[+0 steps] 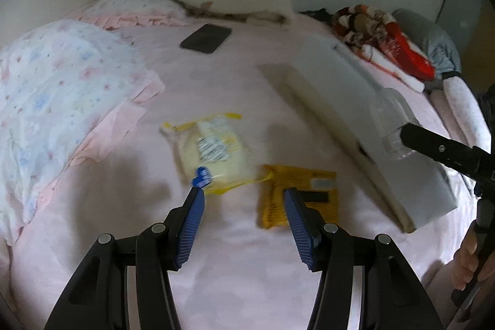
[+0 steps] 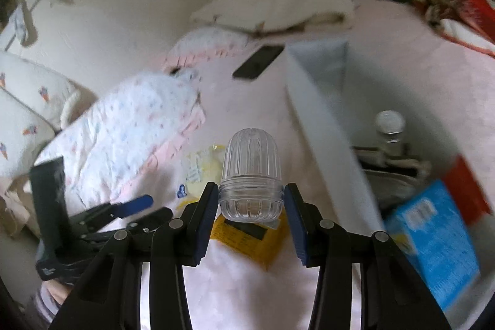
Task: Organize objects
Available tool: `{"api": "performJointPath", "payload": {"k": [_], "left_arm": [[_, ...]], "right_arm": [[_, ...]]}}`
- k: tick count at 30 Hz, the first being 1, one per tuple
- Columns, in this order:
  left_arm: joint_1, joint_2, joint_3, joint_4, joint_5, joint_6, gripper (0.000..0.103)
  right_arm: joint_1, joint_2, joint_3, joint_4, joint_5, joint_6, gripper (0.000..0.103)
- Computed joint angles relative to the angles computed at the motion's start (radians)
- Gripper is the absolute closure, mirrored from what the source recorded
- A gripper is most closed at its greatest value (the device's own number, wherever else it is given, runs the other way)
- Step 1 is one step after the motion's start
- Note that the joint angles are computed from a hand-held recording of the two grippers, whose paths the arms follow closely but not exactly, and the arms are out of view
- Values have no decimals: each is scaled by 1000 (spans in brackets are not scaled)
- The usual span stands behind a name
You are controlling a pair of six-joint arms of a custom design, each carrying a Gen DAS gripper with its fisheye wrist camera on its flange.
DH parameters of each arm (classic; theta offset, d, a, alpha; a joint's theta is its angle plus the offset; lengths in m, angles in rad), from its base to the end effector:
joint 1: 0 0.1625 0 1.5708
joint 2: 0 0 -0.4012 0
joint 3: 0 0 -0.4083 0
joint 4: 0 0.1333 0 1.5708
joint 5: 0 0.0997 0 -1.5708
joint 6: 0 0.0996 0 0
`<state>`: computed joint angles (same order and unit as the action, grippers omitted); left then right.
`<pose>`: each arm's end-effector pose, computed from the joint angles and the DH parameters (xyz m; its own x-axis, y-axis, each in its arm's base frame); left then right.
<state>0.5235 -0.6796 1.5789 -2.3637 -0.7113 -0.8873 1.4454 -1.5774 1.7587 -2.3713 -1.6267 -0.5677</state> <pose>-0.4658 -0.5099 0.0198 -0.8298 -0.0030 -0.5580 0.3448 0.7835 -0.5170 0.0595 -0.5496 0.4670 -0.8866 -0.3020 0.3504 -0.4446 0.7657 -0.4649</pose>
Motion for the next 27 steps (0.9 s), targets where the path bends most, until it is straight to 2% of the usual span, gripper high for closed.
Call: {"api": "performJointPath", "payload": {"k": [6, 9, 13, 19, 22, 24, 27], "left_arm": [[-25, 42, -59, -56, 1, 59, 51], [-43, 81, -108, -68, 2, 107, 51], [-53, 123, -157, -61, -15, 144, 51], [-67, 141, -173, -72, -22, 193, 51], [-63, 120, -152, -53, -24, 172, 48], [-43, 91, -114, -50, -54, 124, 48], [2, 52, -67, -53, -120, 34, 48]], "right_arm": [[-47, -50, 13, -149, 93, 72, 59], [-48, -41, -1, -205, 29, 70, 59], [-65, -29, -15, -191, -14, 71, 58], [-65, -56, 25, -258, 39, 35, 55], [-50, -68, 42, -207, 60, -23, 54], [-36, -69, 56, -143, 73, -48, 54], [-34, -55, 73, -40, 116, -20, 54]]}}
